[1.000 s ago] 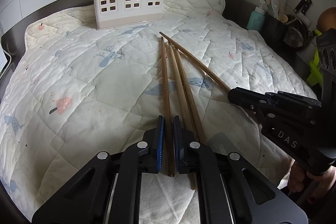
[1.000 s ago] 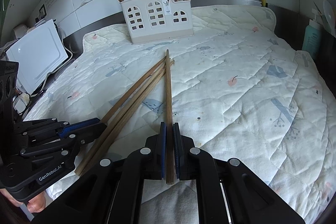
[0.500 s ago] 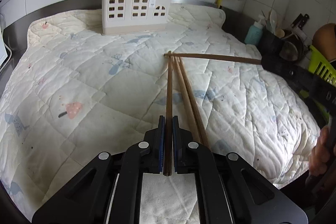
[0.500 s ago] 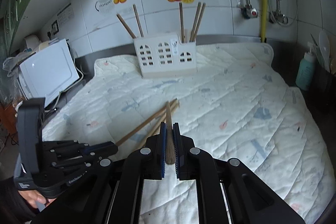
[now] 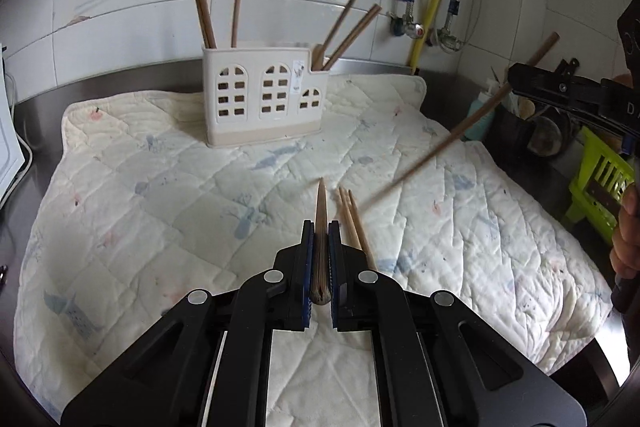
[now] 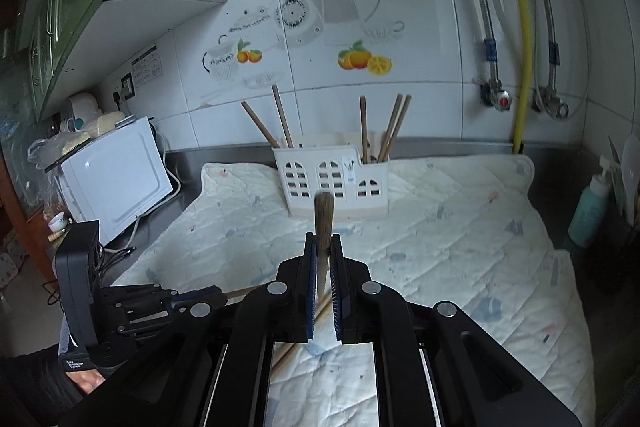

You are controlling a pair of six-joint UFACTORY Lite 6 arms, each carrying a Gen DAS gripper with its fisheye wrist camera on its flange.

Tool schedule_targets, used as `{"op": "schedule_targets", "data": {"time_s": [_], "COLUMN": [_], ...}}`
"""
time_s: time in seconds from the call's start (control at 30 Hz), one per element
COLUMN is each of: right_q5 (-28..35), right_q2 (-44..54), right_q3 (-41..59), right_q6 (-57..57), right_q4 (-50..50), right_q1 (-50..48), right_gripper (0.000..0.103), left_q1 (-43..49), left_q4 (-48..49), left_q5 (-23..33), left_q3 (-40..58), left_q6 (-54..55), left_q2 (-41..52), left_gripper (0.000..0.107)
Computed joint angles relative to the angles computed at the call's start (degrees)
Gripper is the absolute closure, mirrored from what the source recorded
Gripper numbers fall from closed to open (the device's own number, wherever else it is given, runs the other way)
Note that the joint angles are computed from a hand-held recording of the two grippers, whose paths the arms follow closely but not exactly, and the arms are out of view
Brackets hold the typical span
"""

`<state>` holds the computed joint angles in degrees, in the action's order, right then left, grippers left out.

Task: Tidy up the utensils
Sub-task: 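Lift both held chopsticks upright and lower them into the white holder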

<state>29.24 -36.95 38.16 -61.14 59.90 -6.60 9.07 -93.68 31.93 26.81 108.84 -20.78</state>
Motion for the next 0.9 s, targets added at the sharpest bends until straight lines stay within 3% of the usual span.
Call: {"op": "schedule_targets", "data": {"time_s": [0.4,0.9], "right_q5": [0.3,-2.3], "right_q2": [15.3,42.7], "right_q3": [18.0,53.6], "right_q6": [3.0,15.6], "right_q4": [-6.1,-17.4], "right_q1": [2.2,4.4], "right_gripper": [0.097,0.097], "left_q1": [0.4,-4.1], "left_q4": [10.5,14.7], "left_q5": [2.1,-1.3], "left_q3": [14.2,36.8], "left_q6": [-12.0,-20.5], "left_q2": [2.8,14.4], "left_gripper": [0.102,0.102]}}
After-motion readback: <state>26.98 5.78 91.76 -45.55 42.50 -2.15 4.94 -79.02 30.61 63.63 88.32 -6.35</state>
